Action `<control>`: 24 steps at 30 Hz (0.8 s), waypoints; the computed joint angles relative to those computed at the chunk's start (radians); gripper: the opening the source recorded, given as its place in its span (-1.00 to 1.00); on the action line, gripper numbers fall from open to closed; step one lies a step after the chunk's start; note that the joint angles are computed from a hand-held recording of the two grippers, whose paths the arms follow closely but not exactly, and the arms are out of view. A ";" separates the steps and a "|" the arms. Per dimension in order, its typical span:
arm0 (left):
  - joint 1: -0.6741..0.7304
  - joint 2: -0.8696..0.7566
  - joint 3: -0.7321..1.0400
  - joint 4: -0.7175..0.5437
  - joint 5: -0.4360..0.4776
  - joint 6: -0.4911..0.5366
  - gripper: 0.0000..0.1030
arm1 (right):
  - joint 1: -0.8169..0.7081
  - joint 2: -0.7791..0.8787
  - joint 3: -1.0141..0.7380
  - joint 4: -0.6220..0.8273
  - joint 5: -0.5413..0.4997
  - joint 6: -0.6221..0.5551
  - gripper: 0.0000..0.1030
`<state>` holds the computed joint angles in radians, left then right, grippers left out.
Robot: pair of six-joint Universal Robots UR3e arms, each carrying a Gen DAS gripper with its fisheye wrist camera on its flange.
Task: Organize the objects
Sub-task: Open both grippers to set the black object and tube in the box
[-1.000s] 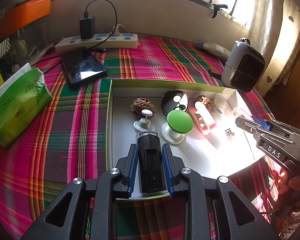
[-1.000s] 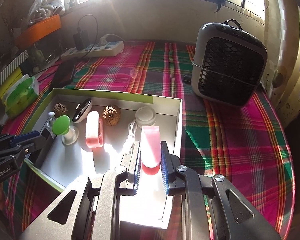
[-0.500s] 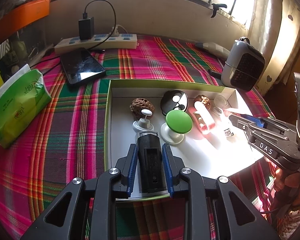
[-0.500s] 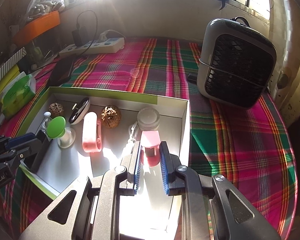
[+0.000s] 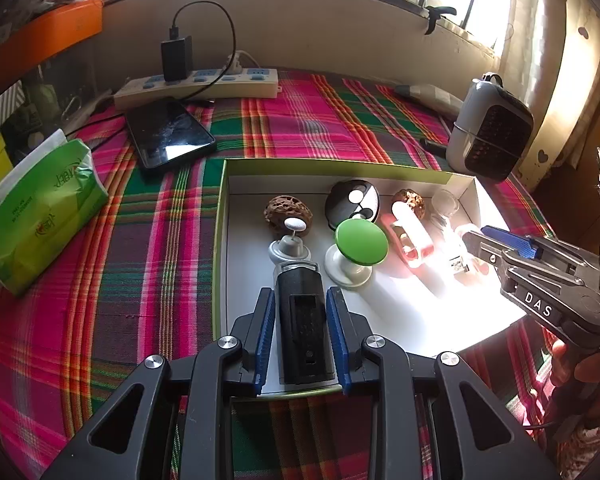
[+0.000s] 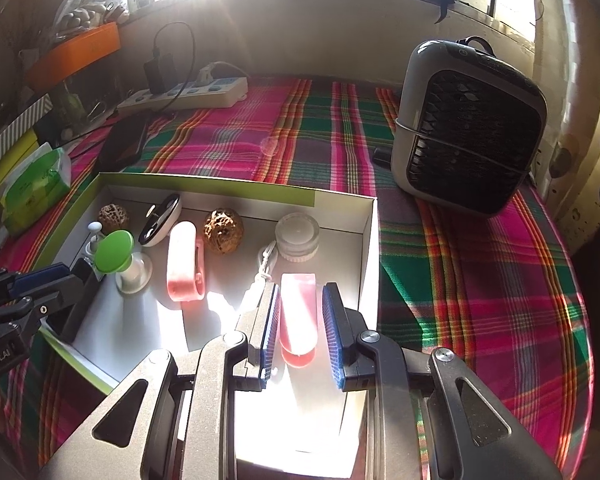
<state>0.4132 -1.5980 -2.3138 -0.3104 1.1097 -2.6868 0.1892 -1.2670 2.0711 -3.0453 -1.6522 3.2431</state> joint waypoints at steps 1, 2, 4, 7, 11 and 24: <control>0.001 0.005 -0.004 0.001 0.001 0.001 -0.52 | -0.001 -0.004 0.006 -0.003 0.004 0.000 -0.43; 0.003 0.012 -0.009 0.002 -0.001 0.004 -0.52 | -0.001 -0.007 0.008 -0.003 0.003 0.001 -0.42; 0.005 0.025 -0.018 0.000 -0.003 0.007 -0.51 | 0.008 -0.016 0.019 -0.009 -0.008 0.008 -0.41; 0.010 0.049 -0.034 0.001 -0.007 0.010 -0.51 | 0.012 -0.034 0.042 -0.025 -0.005 0.020 -0.41; 0.021 0.100 -0.067 -0.004 -0.023 0.019 -0.51 | 0.027 -0.069 0.077 -0.042 -0.008 0.042 -0.41; 0.056 0.359 -0.229 -0.058 -0.036 0.069 -0.51 | 0.112 -0.202 0.213 -0.080 -0.047 0.131 -0.41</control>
